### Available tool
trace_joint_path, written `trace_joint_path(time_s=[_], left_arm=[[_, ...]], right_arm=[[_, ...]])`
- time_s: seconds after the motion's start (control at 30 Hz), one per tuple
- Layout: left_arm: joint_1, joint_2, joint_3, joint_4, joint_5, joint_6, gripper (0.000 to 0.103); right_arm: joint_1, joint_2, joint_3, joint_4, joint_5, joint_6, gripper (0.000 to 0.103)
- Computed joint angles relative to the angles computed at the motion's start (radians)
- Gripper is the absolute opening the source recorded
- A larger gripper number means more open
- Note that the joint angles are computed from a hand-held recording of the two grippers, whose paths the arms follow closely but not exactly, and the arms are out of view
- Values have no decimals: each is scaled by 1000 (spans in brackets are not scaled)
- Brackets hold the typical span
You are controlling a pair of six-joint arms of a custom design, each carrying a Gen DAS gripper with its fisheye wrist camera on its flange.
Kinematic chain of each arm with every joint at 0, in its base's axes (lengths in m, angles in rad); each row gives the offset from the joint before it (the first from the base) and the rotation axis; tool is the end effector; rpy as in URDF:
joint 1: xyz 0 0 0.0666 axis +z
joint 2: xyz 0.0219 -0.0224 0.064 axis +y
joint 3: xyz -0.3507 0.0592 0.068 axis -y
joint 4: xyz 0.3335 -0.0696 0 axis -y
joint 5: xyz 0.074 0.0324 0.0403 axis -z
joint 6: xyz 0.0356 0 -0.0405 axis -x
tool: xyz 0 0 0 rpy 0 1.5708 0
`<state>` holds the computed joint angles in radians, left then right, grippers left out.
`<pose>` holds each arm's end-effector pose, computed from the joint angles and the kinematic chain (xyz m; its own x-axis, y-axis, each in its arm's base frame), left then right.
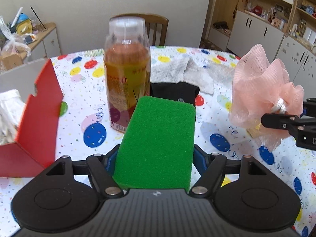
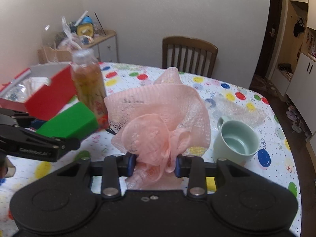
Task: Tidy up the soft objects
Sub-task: 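Lift and carry the green sponge and pink bath puff over the box with both tools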
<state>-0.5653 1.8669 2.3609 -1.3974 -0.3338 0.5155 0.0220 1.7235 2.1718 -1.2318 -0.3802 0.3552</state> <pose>0.4699 -0.2848 0.5197 -0.7421 -0.0808 -0.6654 -0.0356 0.9961 -0.0812 0.5183 0.0242 0.5357 -0.5630 -0.3354 -0.7553 -0.5110 0.8596 -0.0008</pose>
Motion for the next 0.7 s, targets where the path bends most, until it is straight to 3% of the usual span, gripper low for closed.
trace_joint_path(time_s=[0.33, 0.7], left_arm=[[-6, 5, 147, -131, -33, 22, 74], [27, -39, 223, -240, -80, 39, 74]], right_arm=[[20, -6, 114, -116, -53, -23, 35], [118, 54, 320, -273, -76, -76, 36]])
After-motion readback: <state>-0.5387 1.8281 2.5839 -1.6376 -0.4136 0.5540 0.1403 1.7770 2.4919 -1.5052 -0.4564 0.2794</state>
